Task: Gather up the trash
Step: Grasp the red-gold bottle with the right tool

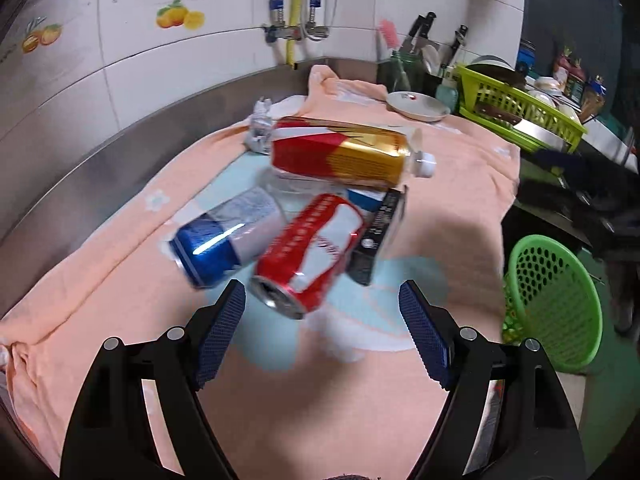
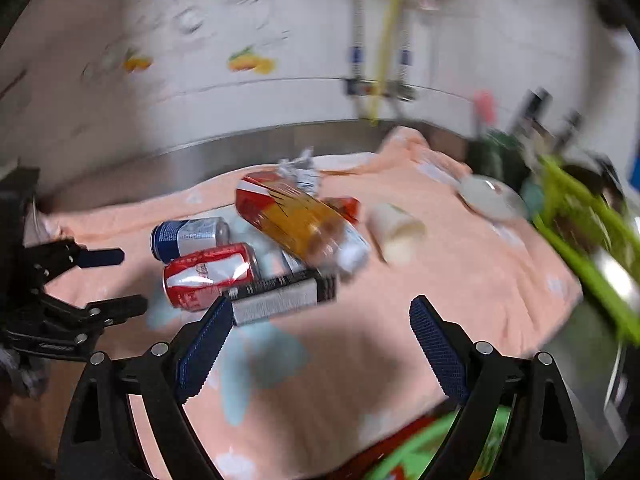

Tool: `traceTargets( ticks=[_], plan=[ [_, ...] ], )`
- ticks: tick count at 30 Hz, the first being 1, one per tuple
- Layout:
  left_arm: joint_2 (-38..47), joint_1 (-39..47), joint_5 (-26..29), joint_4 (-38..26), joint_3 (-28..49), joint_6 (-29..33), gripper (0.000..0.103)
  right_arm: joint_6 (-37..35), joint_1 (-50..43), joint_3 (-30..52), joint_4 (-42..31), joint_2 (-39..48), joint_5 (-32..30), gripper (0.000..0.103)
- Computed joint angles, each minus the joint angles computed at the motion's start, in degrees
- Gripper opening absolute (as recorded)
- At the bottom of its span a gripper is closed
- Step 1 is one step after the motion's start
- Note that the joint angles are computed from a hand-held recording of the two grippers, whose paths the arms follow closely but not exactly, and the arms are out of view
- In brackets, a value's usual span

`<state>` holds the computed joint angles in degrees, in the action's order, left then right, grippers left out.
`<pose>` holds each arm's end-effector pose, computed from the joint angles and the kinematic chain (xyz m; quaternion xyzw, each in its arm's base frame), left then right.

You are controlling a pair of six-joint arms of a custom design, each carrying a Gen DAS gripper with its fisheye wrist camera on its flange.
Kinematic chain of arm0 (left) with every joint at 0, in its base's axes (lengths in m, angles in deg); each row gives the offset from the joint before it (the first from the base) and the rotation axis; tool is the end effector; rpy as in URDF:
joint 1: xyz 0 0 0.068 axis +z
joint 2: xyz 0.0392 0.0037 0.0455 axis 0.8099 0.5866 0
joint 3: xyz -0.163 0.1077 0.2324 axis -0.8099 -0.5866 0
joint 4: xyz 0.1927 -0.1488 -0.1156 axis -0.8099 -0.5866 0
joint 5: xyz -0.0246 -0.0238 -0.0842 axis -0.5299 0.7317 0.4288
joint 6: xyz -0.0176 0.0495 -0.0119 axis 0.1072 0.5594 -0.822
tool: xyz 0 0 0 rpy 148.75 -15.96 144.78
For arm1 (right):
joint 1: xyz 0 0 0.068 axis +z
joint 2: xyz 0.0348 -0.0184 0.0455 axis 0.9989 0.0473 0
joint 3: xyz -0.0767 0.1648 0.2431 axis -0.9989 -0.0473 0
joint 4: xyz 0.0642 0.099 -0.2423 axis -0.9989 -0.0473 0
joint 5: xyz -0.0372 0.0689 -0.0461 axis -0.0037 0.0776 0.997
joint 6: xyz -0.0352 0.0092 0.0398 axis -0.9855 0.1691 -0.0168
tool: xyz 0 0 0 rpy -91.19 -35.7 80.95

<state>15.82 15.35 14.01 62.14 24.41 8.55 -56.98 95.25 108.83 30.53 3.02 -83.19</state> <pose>0.1859 -0.1408 0.2310 0.1826 0.9012 -0.0862 0.3834 0.2063 0.0324 0.2698 -0.1388 0.8918 0.0482 0.4279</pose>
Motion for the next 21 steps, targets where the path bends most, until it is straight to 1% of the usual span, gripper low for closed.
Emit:
traceTargets(
  ticks=[2, 4, 6, 8, 10, 16, 18, 21],
  plan=[
    [-0.3, 2.7, 1.9, 0.3, -0.6, 1.6, 0.078, -2.2, 0.4, 3.4, 1.4, 5.8, -1.3, 0.087],
    [-0.4, 5.0, 3.3, 1.0, -1.2, 3.2, 0.078, -5.5, 0.7, 7.4, 1.5, 11.7, -3.2, 0.087],
    [0.1, 6.9, 4.6, 1.3, -1.4, 4.3, 0.078, -9.2, 1.6, 12.4, 0.9, 18.1, -3.6, 0.087],
    [1.0, 8.9, 6.1, 2.0, -1.7, 5.5, 0.078, -12.4, 3.2, 16.5, 0.4, 23.1, -1.7, 0.087],
    [1.6, 10.2, 7.3, 2.7, -1.9, 6.5, 0.078, -15.5, 4.1, 21.1, -1.2, 28.2, -1.6, 0.087],
    [4.7, 13.0, 9.8, 5.2, -1.7, 8.6, 0.078, -22.1, 5.3, 31.7, -6.2, 38.8, -0.8, 0.087],
    [5.6, 13.3, 10.6, 6.3, -1.6, 9.6, 0.078, -24.1, 5.9, 34.4, -7.1, 41.6, 0.4, 0.087],
    [6.6, 13.2, 11.6, 7.3, -1.0, 10.8, 0.078, -25.4, 6.6, 37.7, -8.7, 44.9, 1.1, 0.087]
  ],
)
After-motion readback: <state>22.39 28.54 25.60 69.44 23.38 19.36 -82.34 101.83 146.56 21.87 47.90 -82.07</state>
